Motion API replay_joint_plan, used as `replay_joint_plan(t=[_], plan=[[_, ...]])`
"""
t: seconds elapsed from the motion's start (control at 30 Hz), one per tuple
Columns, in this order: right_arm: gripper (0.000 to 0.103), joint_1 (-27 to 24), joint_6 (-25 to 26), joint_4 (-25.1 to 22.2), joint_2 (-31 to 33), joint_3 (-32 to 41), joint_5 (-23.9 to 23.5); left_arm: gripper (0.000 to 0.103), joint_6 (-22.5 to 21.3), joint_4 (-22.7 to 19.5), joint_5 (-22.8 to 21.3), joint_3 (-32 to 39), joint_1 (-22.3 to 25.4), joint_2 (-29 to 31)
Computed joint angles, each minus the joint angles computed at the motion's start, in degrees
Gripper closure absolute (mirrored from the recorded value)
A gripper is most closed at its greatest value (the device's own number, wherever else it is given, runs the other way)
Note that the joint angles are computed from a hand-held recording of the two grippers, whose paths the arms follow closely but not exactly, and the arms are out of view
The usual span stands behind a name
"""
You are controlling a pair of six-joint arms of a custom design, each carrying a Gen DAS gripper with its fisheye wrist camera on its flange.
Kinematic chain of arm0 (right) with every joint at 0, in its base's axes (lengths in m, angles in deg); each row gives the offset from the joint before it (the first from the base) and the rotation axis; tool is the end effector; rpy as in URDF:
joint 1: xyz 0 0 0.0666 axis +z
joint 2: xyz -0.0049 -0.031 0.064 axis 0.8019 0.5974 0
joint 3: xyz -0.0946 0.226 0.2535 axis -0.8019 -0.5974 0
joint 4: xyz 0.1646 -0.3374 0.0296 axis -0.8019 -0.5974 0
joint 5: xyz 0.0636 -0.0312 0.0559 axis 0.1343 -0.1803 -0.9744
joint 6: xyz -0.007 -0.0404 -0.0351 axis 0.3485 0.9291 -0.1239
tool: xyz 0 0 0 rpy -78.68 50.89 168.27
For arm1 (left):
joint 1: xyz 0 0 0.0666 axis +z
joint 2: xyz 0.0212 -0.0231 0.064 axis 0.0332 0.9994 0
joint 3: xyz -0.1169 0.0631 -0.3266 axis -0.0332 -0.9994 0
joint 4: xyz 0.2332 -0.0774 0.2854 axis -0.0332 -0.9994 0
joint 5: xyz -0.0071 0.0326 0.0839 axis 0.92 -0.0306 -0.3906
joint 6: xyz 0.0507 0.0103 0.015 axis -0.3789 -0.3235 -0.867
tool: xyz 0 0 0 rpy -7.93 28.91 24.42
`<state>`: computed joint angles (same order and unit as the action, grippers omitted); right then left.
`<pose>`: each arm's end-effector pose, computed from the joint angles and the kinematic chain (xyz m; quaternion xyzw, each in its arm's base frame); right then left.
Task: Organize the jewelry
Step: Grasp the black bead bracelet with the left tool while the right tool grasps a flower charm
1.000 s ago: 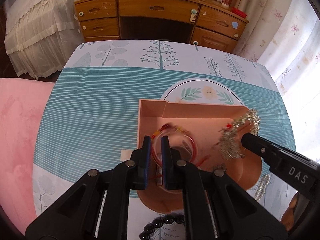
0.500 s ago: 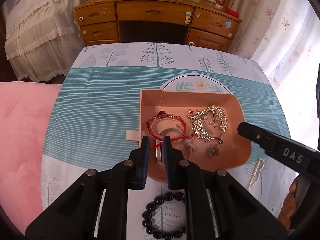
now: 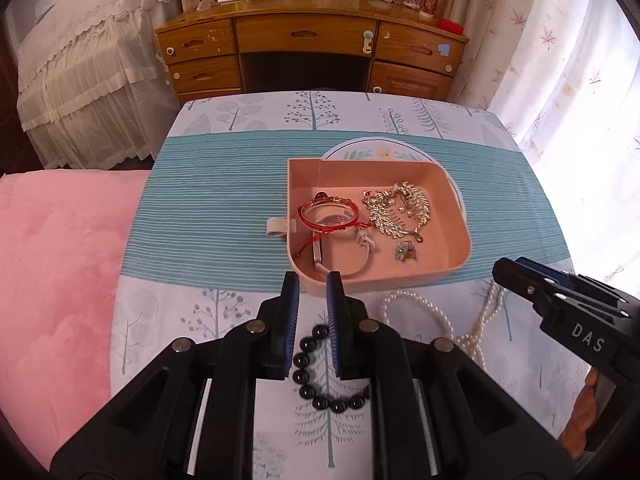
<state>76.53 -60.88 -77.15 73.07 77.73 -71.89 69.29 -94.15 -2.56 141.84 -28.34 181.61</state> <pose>0.5620 0.2507 0.3979 -0.1331 0.9475 0.2004 0.2106 0.4864 -0.2686 0.4239 -0.1613 0.9486 0.0296 0.2706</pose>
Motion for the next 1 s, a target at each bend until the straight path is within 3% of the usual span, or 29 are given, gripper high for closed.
replay_joint_plan(t=[0.5, 0.87, 1.0], plan=[[0.073, -4.18, 5.11, 5.67, -17.49, -18.93, -0.65, 0.092, 7.27, -3.17, -2.89, -6.6, -5.59, -7.36], [0.073, -6.36, 6.87, 4.93, -19.6, -25.02, -1.75, 0.092, 10.55, -0.83, 2.18, -16.39, -4.96, -10.12], [0.073, -5.85, 9.02, 5.04, -19.78, -27.91, -4.62, 0.092, 11.05, 1.33, 4.94, -19.84, -3.81, -10.46]])
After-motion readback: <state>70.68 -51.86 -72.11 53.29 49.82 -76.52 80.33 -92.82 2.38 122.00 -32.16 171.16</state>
